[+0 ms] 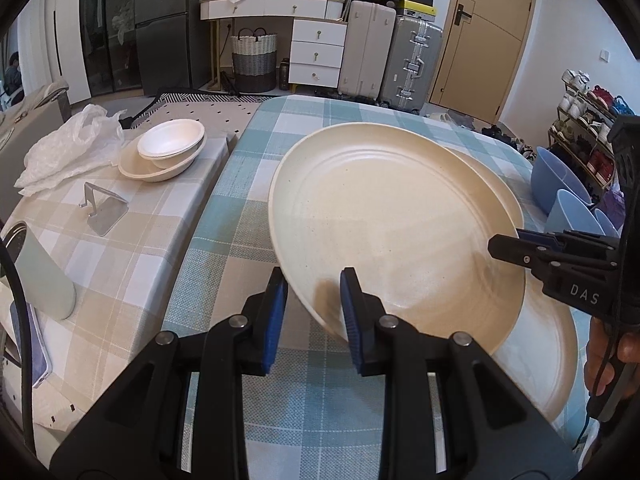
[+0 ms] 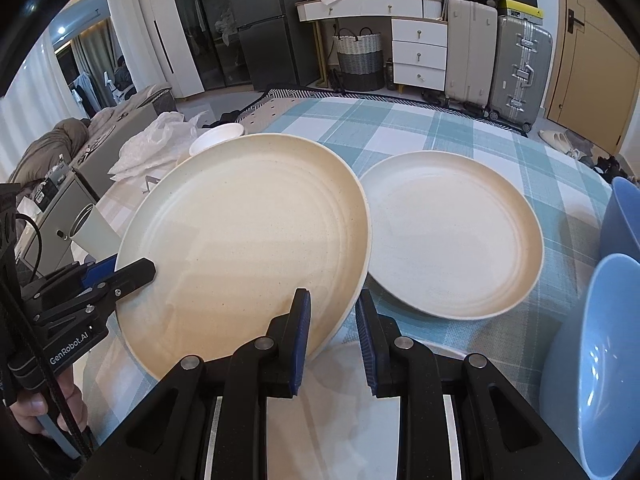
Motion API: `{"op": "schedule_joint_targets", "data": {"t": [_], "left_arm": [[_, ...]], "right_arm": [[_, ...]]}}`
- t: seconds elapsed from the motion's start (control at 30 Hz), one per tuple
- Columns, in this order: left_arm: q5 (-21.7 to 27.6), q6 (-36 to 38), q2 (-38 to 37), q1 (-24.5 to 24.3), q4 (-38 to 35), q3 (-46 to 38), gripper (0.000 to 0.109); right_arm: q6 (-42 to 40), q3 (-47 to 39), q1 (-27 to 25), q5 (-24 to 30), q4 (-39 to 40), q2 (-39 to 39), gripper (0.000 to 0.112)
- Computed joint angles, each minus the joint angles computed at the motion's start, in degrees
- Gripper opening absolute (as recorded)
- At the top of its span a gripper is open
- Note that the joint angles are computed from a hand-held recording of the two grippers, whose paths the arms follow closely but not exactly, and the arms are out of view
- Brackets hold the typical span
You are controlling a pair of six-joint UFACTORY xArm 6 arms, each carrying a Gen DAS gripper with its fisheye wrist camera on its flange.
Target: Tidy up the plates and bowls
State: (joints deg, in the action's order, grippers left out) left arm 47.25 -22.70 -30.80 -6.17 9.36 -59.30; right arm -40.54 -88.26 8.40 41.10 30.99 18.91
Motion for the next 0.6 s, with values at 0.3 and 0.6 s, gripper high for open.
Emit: {"op": "schedule_joint_targets", "data": {"t": [0.3,0.6], "left_arm": [[1.5,-1.8,-0.8,-4.5,1.9,-1.7,0.024],[3.0,-3.4,-1.1,-9.3,4.4,-3.3,0.024]], "right_arm": [[-0.8,5.6,-2.0,-1.5,1.8,-5.4,0.024],[-2.1,11.3,-4.6,-2.3,3.1,-11.0,0.024]]}}
